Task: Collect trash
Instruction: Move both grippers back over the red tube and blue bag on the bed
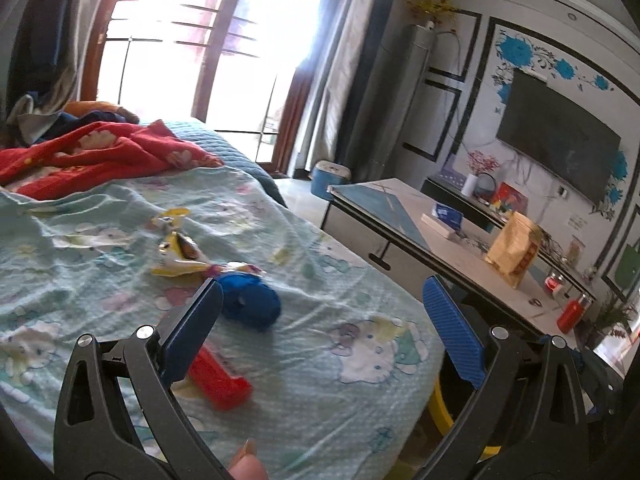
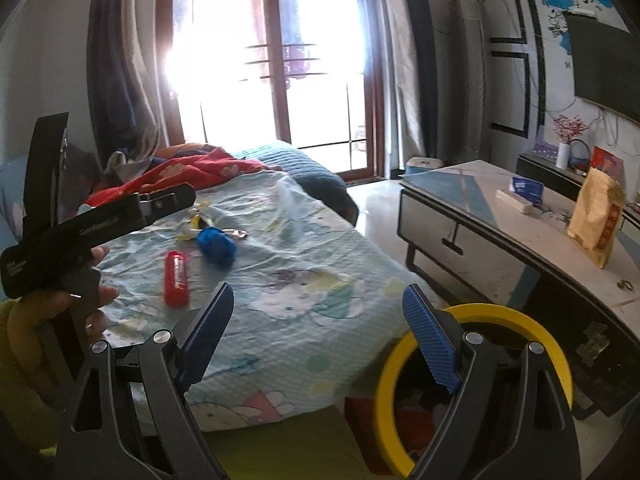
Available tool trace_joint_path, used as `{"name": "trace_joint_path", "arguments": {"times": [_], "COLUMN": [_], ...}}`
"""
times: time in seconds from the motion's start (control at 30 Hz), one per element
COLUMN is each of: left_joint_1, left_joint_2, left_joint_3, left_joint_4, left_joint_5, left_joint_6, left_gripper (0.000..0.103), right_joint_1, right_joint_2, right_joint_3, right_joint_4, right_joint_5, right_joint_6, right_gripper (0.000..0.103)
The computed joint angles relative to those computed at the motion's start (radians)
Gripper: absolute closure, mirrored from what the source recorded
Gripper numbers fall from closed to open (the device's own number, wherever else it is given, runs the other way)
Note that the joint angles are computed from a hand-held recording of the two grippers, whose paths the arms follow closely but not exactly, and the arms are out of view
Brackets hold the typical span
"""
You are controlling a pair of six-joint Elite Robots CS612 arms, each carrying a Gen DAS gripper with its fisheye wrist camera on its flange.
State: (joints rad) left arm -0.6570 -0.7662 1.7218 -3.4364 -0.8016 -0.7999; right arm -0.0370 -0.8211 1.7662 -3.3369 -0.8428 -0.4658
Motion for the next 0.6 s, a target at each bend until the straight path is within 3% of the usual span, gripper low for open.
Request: {"name": "trace_joint_path", "arguments": {"times": [0.3,0.6], "left_joint_1": [0.015,0.047], "left_joint_2": [-0.028,-0.055], "left_joint_3": [0.052,0.107], "left_joint_4": [0.028,0.091], "left_joint_5": [0.057,0.08], "left_joint_6": [-0.057,-0.182], "left_gripper": [0.011,0.011], "right_joint_1": [0.041,0.101], "right_joint_2": [0.01,0.044], "right_joint_3": [-0.019,-0.094], "right_joint_4": [0.044,0.166], "right_joint_5": [0.015,0.015], "right_joint_6": [-0.054,-0.126], "right_gripper": [0.019,0.019]}}
